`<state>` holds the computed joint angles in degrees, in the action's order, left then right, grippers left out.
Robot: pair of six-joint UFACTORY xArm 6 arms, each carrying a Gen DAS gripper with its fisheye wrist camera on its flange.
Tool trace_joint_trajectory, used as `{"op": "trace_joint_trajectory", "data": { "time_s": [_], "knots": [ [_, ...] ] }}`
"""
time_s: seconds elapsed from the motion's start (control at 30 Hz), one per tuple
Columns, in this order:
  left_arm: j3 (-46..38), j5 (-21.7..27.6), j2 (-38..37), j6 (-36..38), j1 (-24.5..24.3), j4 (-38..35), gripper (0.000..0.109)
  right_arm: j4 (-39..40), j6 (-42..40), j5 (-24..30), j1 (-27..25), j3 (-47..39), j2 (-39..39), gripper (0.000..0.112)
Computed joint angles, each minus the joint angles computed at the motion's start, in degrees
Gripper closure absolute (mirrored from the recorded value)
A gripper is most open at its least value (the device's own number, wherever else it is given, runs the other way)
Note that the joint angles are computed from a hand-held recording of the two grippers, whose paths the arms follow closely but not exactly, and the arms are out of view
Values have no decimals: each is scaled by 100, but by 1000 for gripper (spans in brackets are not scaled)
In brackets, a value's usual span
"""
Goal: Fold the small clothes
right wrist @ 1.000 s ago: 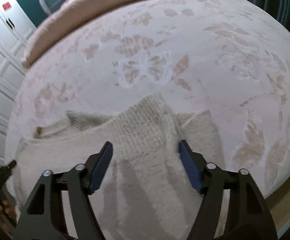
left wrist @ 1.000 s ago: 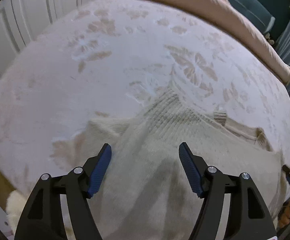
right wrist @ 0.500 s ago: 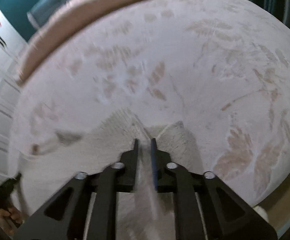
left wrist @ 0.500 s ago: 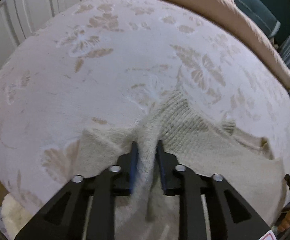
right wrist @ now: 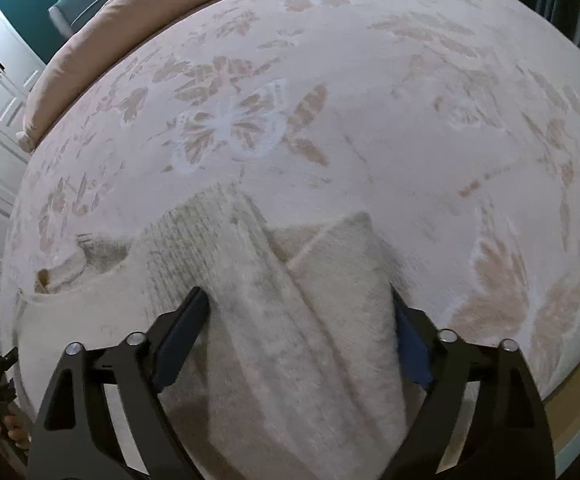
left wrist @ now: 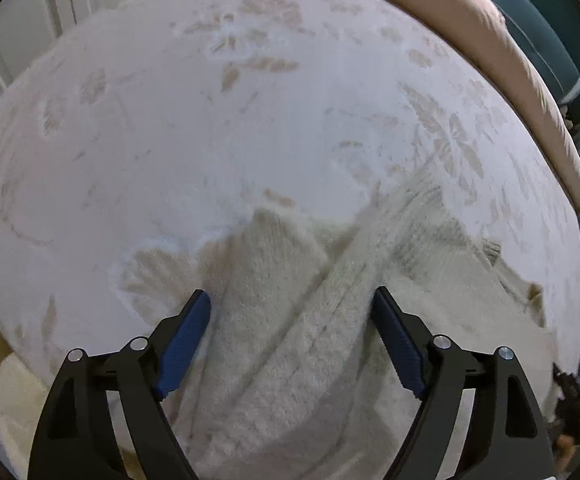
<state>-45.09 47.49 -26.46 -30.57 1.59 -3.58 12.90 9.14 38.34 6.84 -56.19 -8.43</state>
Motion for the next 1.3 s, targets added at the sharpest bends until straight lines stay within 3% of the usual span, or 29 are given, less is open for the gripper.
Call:
{"op": "trace_joint_trajectory", "data": {
  "time_s": [0.03, 0.07, 0.13, 0.17, 0.33, 0.43, 0.5, 0.57, 0.6, 0.67, 0.73, 0.77, 0.87, 0.97, 1.07, 1.1, 1.13, 1.17, 1.2, 1.23, 1.3],
  "knots": [
    [-29, -25, 34, -53, -56, 115, 30, 73, -35, 38, 6, -97, 52, 74],
    [-106, -76, 119, 34, -77, 45, 49, 181, -68, 122, 16, -266, 114, 89],
    [-341, -163, 305, 605, -87, -533, 87, 417, -249, -39, 43, -394, 71, 95],
    [-442, -222, 338, 671, -96, -564, 90, 510, -383, -154, 72, -399, -16, 96],
    [-777, -728, 221, 986, -144, -677, 92, 1072, -883, -832, 193, -606, -365, 97],
    [-930, -1083, 423, 522, -167, -58, 91, 416, -382, -1052, 174, -744, -110, 96],
    [-1101, -980, 781, 208, -149, 323, 89, 316, -186, -812, 85, -943, 362, 93],
    [-1344, -429, 1236, 96, -127, 487, 82, 145, 27, -51, -30, -1359, 955, 89],
    [-1389, -142, 1390, 58, -145, 585, 81, -29, 219, 82, -66, -1349, 1048, 87],
    [-1076, -288, 1084, 26, -132, 617, 74, 190, 242, -216, -117, -1001, 720, 77],
    [-669, -445, 498, 26, -73, 447, 62, 359, 162, -409, -184, -541, 147, 54],
    [-493, -428, 226, 65, -35, 286, 49, 409, 67, -488, -230, -196, -267, 51],
    [77, -215, -625, 136, 28, -177, 38, 961, -472, -156, -402, 528, -1105, 45],
    [482, 227, -1055, -31, -53, -433, 35, 1033, -431, 316, -418, 1193, -1655, 41],
    [968, 235, -1381, -330, -140, -674, 36, 1217, -302, 365, -329, 1626, -1846, 40],
    [1091, 33, -1452, -504, -210, -553, 37, 1185, -202, 236, -255, 1720, -1942, 44],
    [1078, 9, -1450, -543, -264, -481, 45, 1252, -280, 197, -202, 1696, -1932, 62],
    [1007, 20, -1391, -420, -281, -534, 65, 1423, -468, 264, -183, 1595, -1857, 73],
    [883, 135, -1339, -334, -276, -544, 74, 1571, -556, 344, -186, 1465, -1802, 93],
    [816, 185, -1351, -198, -215, -674, 86, 1768, -681, 463, -245, 1372, -1829, 97],
    [797, 276, -1636, 84, 15, -1140, 90, 1874, -752, 499, -336, 1290, -2077, 101]
  ]
}}
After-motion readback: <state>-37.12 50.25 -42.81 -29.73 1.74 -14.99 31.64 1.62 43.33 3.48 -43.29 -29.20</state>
